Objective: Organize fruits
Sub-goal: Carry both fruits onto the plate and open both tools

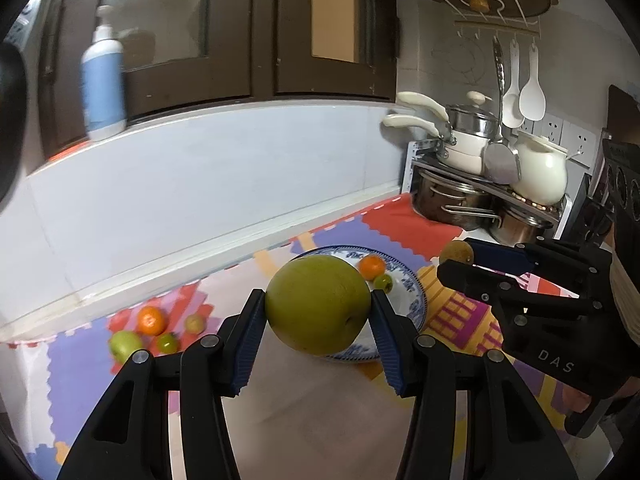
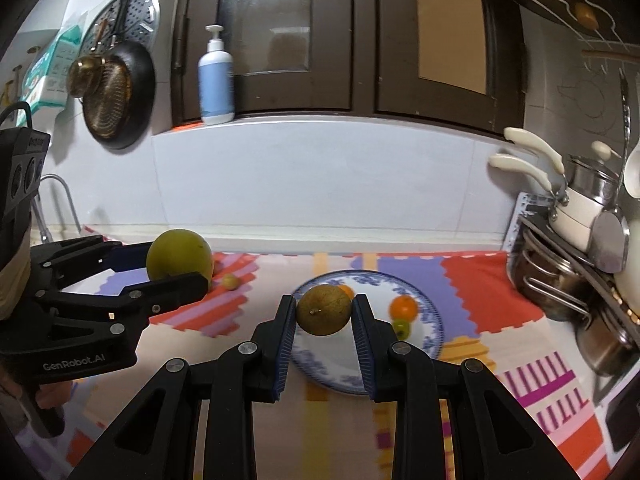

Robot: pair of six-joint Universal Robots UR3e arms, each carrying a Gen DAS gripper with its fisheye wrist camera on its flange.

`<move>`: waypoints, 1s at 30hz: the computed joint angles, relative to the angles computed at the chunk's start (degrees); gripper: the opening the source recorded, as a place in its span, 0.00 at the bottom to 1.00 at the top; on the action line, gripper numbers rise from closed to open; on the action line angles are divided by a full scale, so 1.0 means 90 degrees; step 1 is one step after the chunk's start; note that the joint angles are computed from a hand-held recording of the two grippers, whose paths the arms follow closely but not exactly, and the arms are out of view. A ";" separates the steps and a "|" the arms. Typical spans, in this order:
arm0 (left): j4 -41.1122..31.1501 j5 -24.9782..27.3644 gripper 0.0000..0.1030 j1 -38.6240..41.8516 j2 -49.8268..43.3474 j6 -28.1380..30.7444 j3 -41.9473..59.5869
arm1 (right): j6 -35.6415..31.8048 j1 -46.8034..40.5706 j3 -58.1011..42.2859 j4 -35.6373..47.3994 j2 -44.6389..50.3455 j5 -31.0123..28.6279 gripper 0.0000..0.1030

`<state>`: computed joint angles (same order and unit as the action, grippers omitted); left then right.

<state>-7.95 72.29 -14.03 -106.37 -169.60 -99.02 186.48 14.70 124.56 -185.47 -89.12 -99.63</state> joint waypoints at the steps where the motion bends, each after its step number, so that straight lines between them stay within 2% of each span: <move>1: -0.0063 0.0066 0.50 -0.0107 -0.0182 -0.0033 0.0229 | -0.0088 -0.0172 0.0072 0.0004 -0.0052 0.0129 0.29; 8: -0.0697 0.0474 0.50 -0.0688 -0.1521 -0.0246 0.1987 | -0.0711 -0.1460 0.0400 0.0006 -0.0185 0.1295 0.29; 16: -0.1824 0.0804 0.50 -0.1025 -0.3129 -0.0261 0.4283 | -0.1225 -0.2356 0.0146 -0.0011 0.0567 0.2065 0.29; 26: -0.3247 0.0898 0.50 -0.1118 -0.4898 -0.0067 0.6875 | -0.1358 -0.2729 -0.0478 -0.0203 0.1962 0.2316 0.29; 30: -0.4017 0.0905 0.50 -0.1153 -0.5680 -0.0043 0.8249 | -0.1355 -0.2790 -0.0768 -0.0169 0.2384 0.2371 0.29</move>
<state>-44.10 80.44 -24.41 -157.49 -169.99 -24.78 174.29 -10.40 117.65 -186.99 -67.66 -78.29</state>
